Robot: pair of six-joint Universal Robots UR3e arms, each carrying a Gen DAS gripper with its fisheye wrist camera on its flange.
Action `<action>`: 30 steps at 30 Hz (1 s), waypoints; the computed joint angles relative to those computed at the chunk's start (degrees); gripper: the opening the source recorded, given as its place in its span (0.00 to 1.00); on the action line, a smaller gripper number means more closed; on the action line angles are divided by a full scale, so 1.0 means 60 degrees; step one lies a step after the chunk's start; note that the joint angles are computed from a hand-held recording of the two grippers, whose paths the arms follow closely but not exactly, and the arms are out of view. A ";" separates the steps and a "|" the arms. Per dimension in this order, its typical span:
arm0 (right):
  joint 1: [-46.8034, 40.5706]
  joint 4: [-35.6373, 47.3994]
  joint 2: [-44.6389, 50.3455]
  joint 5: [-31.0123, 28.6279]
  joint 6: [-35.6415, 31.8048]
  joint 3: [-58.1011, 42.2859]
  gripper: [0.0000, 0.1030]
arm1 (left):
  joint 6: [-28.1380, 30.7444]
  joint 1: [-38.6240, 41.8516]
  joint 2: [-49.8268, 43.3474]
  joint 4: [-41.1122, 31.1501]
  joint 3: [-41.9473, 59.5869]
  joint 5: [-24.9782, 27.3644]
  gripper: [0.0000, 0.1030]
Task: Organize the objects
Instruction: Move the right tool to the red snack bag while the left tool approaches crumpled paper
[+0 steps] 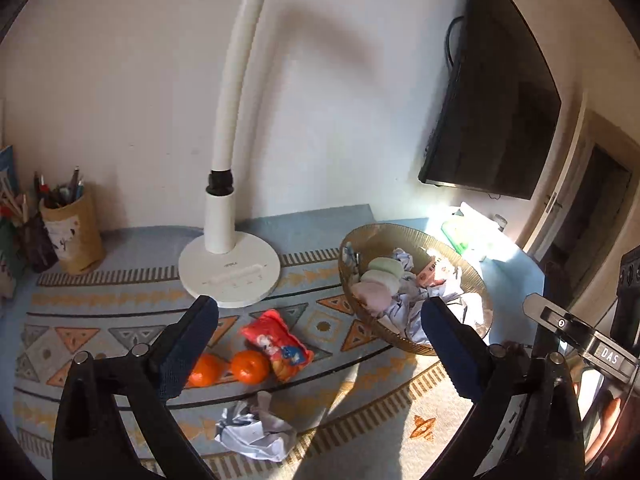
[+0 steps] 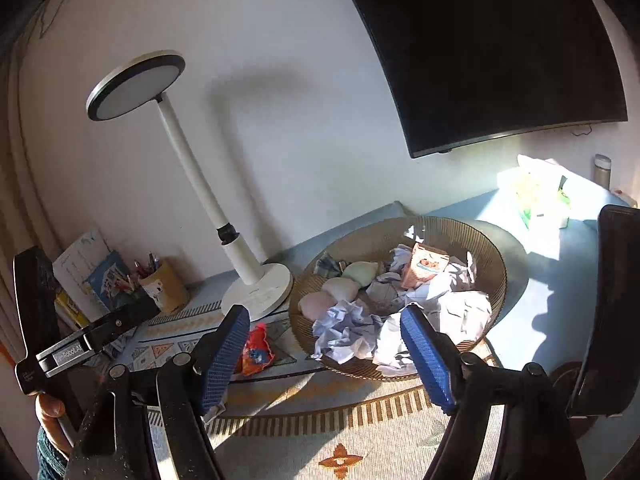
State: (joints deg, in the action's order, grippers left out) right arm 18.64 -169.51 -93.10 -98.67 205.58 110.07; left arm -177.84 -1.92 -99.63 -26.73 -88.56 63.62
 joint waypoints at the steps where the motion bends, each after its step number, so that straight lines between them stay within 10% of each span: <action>1: 0.0402 -0.0304 0.0277 0.0003 -0.0093 -0.0111 0.86 | -0.0065 0.0434 0.0651 0.0403 -0.0962 -0.0064 0.99; 16: 0.1980 -0.1375 0.4923 -0.0645 0.0125 -0.1881 0.86 | 0.0480 0.2651 0.1042 0.3987 -0.6184 0.0209 0.99; 30: 0.2002 0.2331 0.5496 -0.1180 0.0767 -0.3776 0.88 | 0.0533 0.2490 0.1026 0.3025 -0.5912 0.0512 0.99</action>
State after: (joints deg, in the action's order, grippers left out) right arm 30.65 -155.52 -60.12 -105.75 210.18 87.41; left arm -174.64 13.02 -93.47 -8.58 -124.03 66.69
